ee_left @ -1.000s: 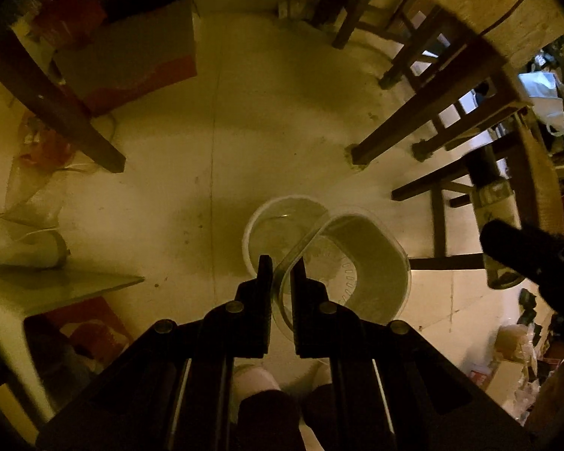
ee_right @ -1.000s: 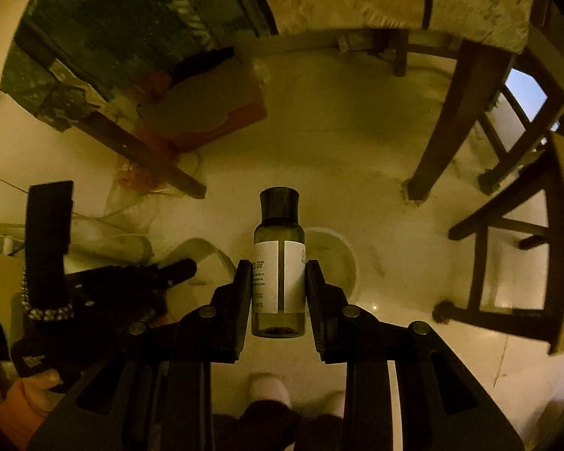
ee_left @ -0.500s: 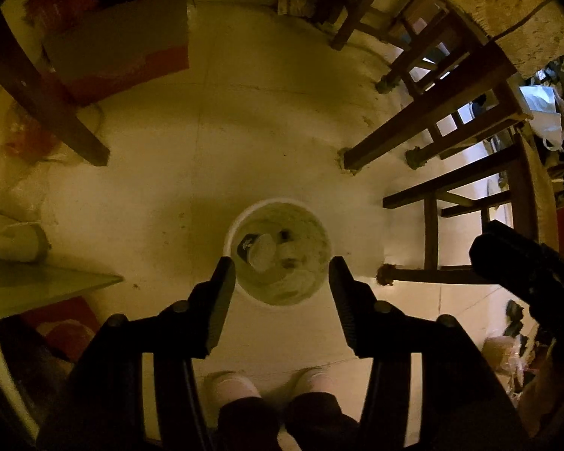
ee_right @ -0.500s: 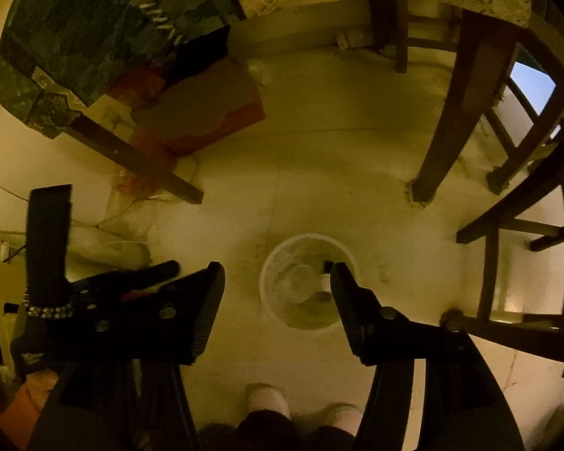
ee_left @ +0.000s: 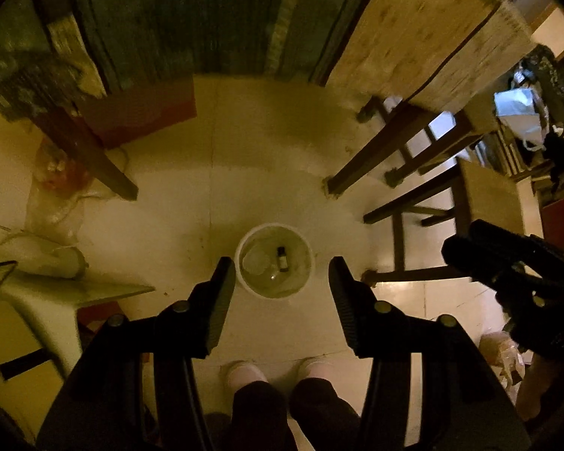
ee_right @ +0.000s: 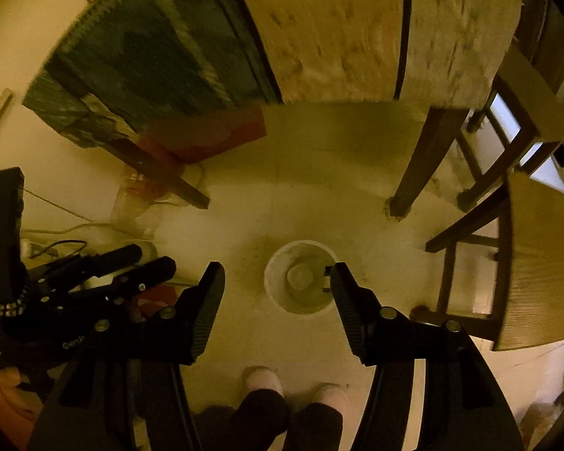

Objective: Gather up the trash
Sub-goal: 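Raise both tools back toward the table clutter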

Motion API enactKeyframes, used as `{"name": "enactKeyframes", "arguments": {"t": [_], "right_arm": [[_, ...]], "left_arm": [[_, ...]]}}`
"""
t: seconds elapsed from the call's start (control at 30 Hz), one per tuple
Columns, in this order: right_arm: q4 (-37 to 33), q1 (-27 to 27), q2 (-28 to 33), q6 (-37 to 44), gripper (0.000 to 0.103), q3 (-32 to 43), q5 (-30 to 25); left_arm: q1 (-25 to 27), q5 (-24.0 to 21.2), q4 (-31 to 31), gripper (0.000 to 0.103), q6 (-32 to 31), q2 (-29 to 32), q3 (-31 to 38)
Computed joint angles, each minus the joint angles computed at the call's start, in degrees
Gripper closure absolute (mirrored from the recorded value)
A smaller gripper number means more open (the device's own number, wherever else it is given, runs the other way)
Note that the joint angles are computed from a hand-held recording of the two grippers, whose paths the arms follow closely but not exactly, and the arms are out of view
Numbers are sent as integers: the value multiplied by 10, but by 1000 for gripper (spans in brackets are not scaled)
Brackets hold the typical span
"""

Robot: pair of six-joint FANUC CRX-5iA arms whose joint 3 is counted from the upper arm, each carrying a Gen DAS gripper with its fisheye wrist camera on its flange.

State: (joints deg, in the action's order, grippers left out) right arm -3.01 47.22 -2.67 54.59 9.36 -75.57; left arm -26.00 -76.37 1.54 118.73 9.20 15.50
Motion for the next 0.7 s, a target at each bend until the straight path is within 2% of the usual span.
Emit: {"name": "enactKeyframes", "arguments": {"t": [0.27,0.47,0.7], "right_arm": [[45,30,19,-10,48,153,-97],[113,67,55,-20,48,294,-159],[195,105,117,-20,48,463,-221]], "left_arm": [[-12,-109,-37,52,4,13,174],[-29,-191,-87,52,-23,47,357],[-41,-262,-121,52,-64,97,564]]}}
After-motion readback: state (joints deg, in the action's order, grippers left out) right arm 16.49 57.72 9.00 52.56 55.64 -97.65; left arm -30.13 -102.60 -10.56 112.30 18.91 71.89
